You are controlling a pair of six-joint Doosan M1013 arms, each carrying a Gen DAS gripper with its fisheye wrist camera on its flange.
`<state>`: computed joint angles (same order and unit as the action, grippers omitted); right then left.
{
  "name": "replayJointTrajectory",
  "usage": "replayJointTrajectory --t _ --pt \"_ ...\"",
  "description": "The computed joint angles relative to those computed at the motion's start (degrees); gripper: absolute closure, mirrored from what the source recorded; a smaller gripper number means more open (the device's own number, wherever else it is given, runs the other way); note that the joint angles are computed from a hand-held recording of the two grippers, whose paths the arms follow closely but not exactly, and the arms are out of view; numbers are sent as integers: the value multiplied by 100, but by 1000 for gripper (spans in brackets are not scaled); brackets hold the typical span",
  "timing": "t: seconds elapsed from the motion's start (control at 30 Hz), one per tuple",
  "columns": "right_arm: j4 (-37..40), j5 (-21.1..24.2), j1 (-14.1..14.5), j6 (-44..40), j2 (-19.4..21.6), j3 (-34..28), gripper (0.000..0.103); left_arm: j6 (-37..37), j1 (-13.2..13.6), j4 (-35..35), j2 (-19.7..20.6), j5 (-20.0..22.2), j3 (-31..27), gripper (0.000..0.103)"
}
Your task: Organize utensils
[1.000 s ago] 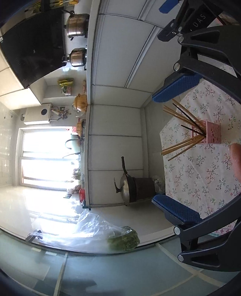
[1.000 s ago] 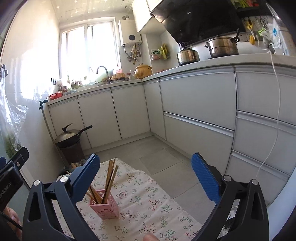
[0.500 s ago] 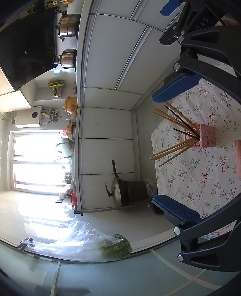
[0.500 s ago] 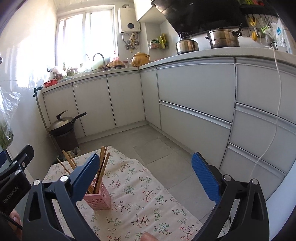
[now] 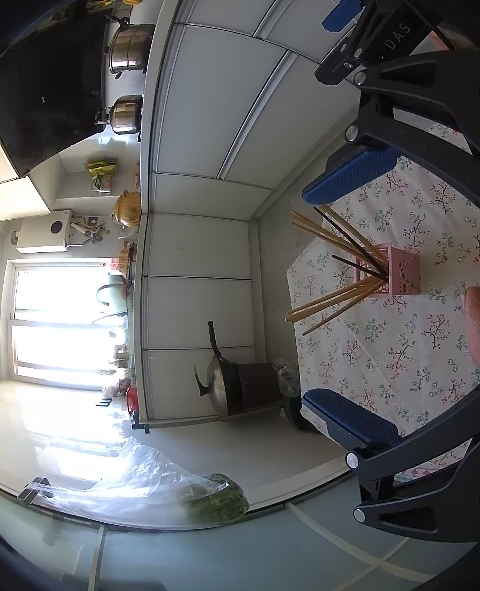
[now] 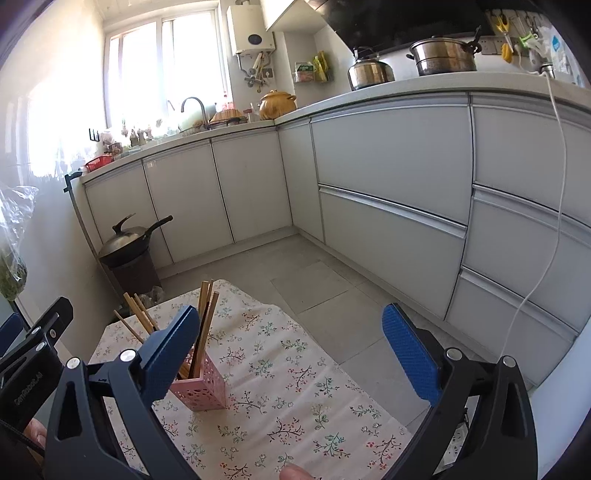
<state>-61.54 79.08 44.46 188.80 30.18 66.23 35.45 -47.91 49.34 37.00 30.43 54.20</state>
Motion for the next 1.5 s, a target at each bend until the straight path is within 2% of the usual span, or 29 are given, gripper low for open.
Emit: replayJointTrajectory --t 1.13,1.2,1.27,1.33,1.43,1.5 --pt "313 -169 -59 -38 15 7 7 541 31 -476 85 52 -94 8" --pt "338 -160 -66 -53 26 -8 7 587 28 -451 86 17 -79 9" --pt "378 -174 -78 -51 22 2 7 643 19 -446 88 0 -65 21" --pt "405 -167 -84 -55 25 3 7 726 28 -538 99 -4 -81 23" --pt "416 -150 -83 -39 31 6 7 790 34 -603 104 -25 -91 22" --pt "411 -141 -85 -23 32 6 7 850 37 -704 105 -14 -110 11"
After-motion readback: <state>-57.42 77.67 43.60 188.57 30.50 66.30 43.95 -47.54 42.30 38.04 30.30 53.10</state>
